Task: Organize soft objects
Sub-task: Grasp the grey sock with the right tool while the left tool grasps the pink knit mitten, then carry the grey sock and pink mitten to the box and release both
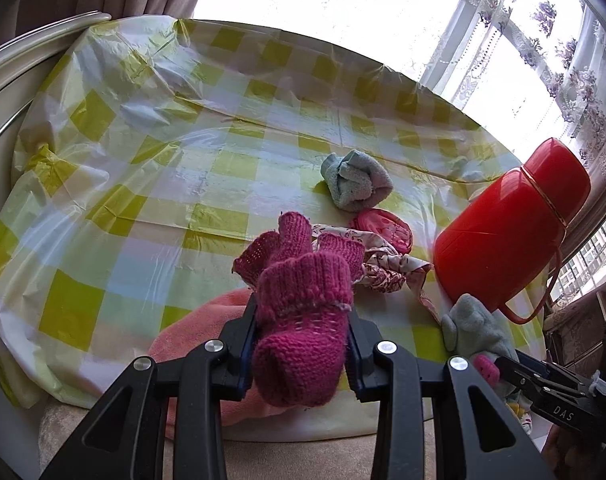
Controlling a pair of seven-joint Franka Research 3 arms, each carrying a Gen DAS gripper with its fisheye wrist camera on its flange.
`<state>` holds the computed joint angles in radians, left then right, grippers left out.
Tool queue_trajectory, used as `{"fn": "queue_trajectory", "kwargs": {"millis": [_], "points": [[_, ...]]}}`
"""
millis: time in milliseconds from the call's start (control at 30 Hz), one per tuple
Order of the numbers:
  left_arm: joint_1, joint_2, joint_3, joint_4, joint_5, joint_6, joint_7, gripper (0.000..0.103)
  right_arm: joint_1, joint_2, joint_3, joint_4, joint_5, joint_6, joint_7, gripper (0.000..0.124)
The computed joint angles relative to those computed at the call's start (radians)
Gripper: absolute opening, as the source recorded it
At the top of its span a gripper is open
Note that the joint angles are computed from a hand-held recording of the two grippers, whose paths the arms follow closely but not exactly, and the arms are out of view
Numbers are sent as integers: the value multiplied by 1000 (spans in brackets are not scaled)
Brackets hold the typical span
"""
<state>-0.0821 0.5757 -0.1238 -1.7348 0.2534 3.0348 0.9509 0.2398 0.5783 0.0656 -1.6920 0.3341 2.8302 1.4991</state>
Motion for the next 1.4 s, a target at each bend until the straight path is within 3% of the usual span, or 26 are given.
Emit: {"fn": "queue_trajectory", "kwargs": {"millis": [100, 133, 167, 367, 933, 1200, 1400], "points": [[10, 3, -23, 2, -3, -9, 20, 37, -30, 30, 32, 44, 27, -40, -34, 53], [14, 3, -31, 2, -6, -12, 28, 37, -39, 35, 42, 52, 40, -49, -46, 49], [17, 2, -38, 0, -8, -12, 36, 37, -56, 35, 63, 51, 64, -47, -70, 33], [28, -3, -77, -8, -29, -16, 82, 37, -86, 12, 108, 12, 158, -18, -169, 22], [29, 11, -201, 12, -105, -25, 244, 37, -150, -194, 120, -249, 349, 134, -308, 20], [11, 53, -265, 73, -141, -53, 345, 37, -156, -312, 35, -402, 361, 207, -267, 19], [-2, 99, -327, 140, -180, -90, 448, 37, -133, -360, -80, -487, 235, 242, -108, 19]]}}
